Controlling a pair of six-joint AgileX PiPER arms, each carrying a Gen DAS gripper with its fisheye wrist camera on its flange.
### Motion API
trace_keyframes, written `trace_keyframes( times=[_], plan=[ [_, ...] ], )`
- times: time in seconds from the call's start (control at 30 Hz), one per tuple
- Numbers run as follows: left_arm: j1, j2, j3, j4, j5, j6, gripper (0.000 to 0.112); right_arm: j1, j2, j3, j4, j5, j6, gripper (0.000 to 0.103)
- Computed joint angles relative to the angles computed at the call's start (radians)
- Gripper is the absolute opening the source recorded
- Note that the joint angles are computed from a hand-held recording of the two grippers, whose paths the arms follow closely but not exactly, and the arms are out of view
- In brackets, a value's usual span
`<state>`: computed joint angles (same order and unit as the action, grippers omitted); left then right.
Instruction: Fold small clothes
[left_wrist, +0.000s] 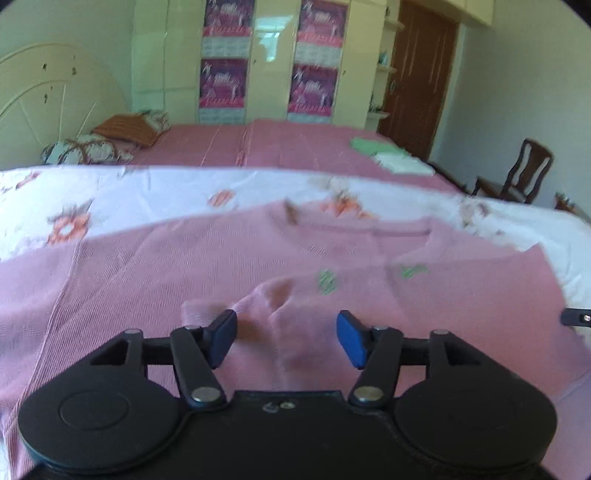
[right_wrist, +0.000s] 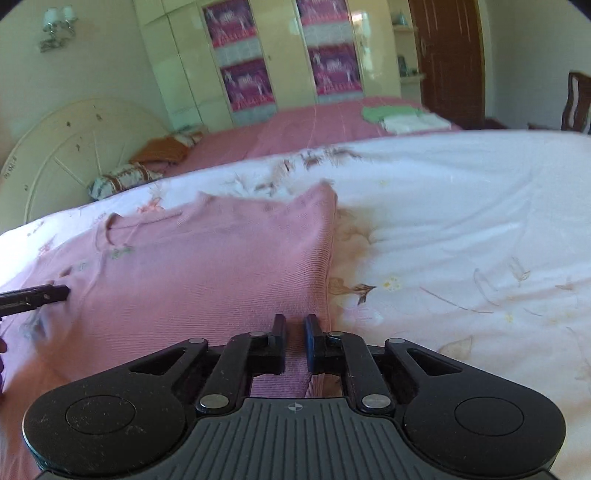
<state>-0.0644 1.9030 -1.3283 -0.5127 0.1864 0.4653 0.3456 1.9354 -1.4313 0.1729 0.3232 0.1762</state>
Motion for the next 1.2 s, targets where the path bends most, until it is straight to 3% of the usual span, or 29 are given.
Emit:
trace_keyframes(
  times=[0.03,0.07,0.13,0.2,0.27,0.3,0.37,0.4,0.43,0.47,0.57,0.67,0.8,0.93,1.1,1.2],
  plan=[
    [-0.020,-0.013,0.026,0.100,-0.045,-0.076,0.074,0.003,0.001,-0.016,-0.041,-0.003,0.056,0.010],
    [-0.028,-0.005,0.029,0.200,-0.050,-0.150,0.077,0.013,-0.004,-0.016,-0.099,-0.029,0.100,0.010],
    [-0.029,0.037,-0.003,0.333,-0.001,-0.272,0.077,0.022,0.021,-0.051,-0.153,-0.016,0.125,0.010],
    [-0.025,-0.004,0.036,0.306,-0.011,-0.277,0.068,0.022,0.067,-0.091,-0.133,0.037,0.101,0.010],
    [-0.014,-0.090,0.138,0.133,-0.054,-0.140,0.073,0.034,0.033,-0.053,-0.191,0.016,0.158,0.010],
    [-0.006,-0.145,0.211,0.033,-0.091,-0.055,0.078,0.042,-0.009,0.009,-0.244,-0.033,0.224,0.011],
    [0.036,-0.257,0.344,-0.167,-0.116,0.128,0.078,0.048,-0.068,0.103,-0.290,-0.101,0.311,0.013],
    [0.074,-0.313,0.409,-0.267,-0.120,0.222,0.078,0.052,-0.092,0.142,-0.273,-0.114,0.322,0.025],
    [0.120,-0.359,0.460,-0.367,-0.109,0.322,0.078,0.060,-0.123,0.193,-0.297,-0.149,0.368,0.044],
    [0.192,-0.407,0.506,-0.467,-0.087,0.422,0.076,0.069,-0.145,0.233,-0.361,-0.176,0.439,0.052],
    [0.459,-0.491,0.591,-0.713,0.014,0.701,0.072,0.113,-0.208,0.321,-0.623,-0.206,0.739,0.055],
    [0.741,-0.418,0.525,-0.705,0.169,0.697,0.068,0.180,-0.240,0.339,-0.853,-0.153,1.037,0.055],
    [0.996,-0.247,0.317,-0.691,0.345,0.540,0.065,0.275,-0.227,0.296,-0.947,-0.042,1.208,0.055],
    [1.127,-0.063,0.090,-0.669,0.482,0.370,0.067,0.362,-0.192,0.209,-0.985,0.082,1.362,0.055],
    [1.222,0.125,-0.119,-0.751,0.631,0.297,0.066,0.467,-0.123,0.037,-0.983,0.226,1.431,0.055],
    [1.236,0.194,-0.195,-0.799,0.656,0.268,0.064,0.523,-0.058,-0.103,-0.975,0.310,1.413,0.055]
  ],
)
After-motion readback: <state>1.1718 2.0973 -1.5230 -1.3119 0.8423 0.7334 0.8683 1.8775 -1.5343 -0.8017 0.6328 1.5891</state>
